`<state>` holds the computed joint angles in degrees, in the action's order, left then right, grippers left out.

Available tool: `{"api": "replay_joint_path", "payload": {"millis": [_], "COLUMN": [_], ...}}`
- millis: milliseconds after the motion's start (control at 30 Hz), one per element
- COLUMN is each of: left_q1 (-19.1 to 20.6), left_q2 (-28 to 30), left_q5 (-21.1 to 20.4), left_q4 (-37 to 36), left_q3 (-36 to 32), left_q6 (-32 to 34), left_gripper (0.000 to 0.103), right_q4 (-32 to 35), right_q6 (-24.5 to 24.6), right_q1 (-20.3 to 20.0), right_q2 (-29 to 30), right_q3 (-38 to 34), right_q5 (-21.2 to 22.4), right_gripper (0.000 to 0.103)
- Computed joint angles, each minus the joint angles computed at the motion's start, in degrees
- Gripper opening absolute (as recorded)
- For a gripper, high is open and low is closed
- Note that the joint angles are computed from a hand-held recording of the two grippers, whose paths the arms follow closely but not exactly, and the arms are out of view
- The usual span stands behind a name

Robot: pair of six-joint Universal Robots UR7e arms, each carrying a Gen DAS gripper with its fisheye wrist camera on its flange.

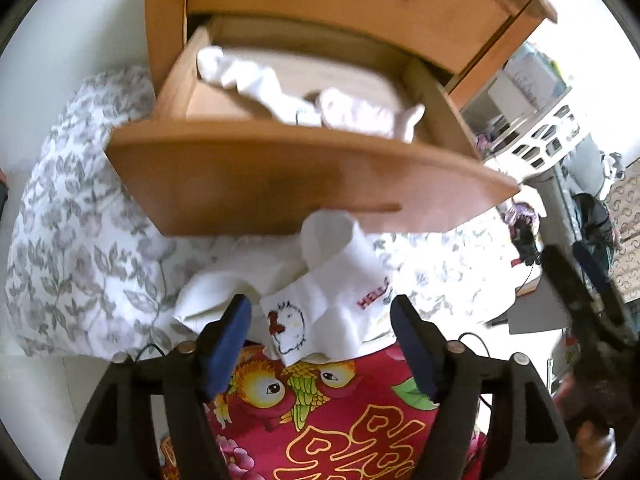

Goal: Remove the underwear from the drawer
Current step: 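Move the open left gripper into the drawer toward the other white sock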

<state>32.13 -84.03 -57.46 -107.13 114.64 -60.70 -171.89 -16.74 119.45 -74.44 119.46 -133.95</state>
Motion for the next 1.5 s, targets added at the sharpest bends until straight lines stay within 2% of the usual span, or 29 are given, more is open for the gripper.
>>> {"api": "replay_joint_path", "payload": {"millis": [233,300,333,533,667,1000,1167,1500], "left_q1": [-2.9,-3.3,-3.6,-4.1,-3.5,0.4,3.1,8.3], "left_q2": [-1.2,-1.4,-1.3,-0.4,0.4,5.0,8.1,15.8], "left_q5": [5.5,7.8,9.2,15.7,18.4,22.4,23.8,21.5], "left_q4": [1.1,1.7,2.5,9.1,11.6,20.5,22.0,25.7], "left_q3": [-1.3,-1.4,-1.6,-3.4,-4.9,-13.7,-18.7,-27.8], "left_q6": [-1.9,-2.7,-3.5,-7.9,-8.8,-10.4,-7.9,-0.5], "left_gripper": [0.079,0.091,0.092,0.094,0.094,0.094,0.094,0.094], "right_q4": [0.1,0.3,0.4,0.6,1.0,1.6,2.0,2.8], "right_q6": [-0.1,-0.1,-0.1,0.1,0.2,0.1,0.0,0.2], "right_q1": [-0.2,-0.4,-0.5,-1.3,-1.9,-3.5,-4.4,-5.9], "right_q2": [0.1,0.2,0.3,0.5,0.7,1.5,2.1,2.9], "right_q3": [0.0,0.0,0.0,0.0,-0.2,-1.1,-1.9,-2.9], "right_q5": [0.4,0.7,0.9,1.3,1.8,2.5,2.9,3.5], "right_gripper": [0.103,0.103,0.103,0.103,0.103,0.103,0.103,0.103]}}
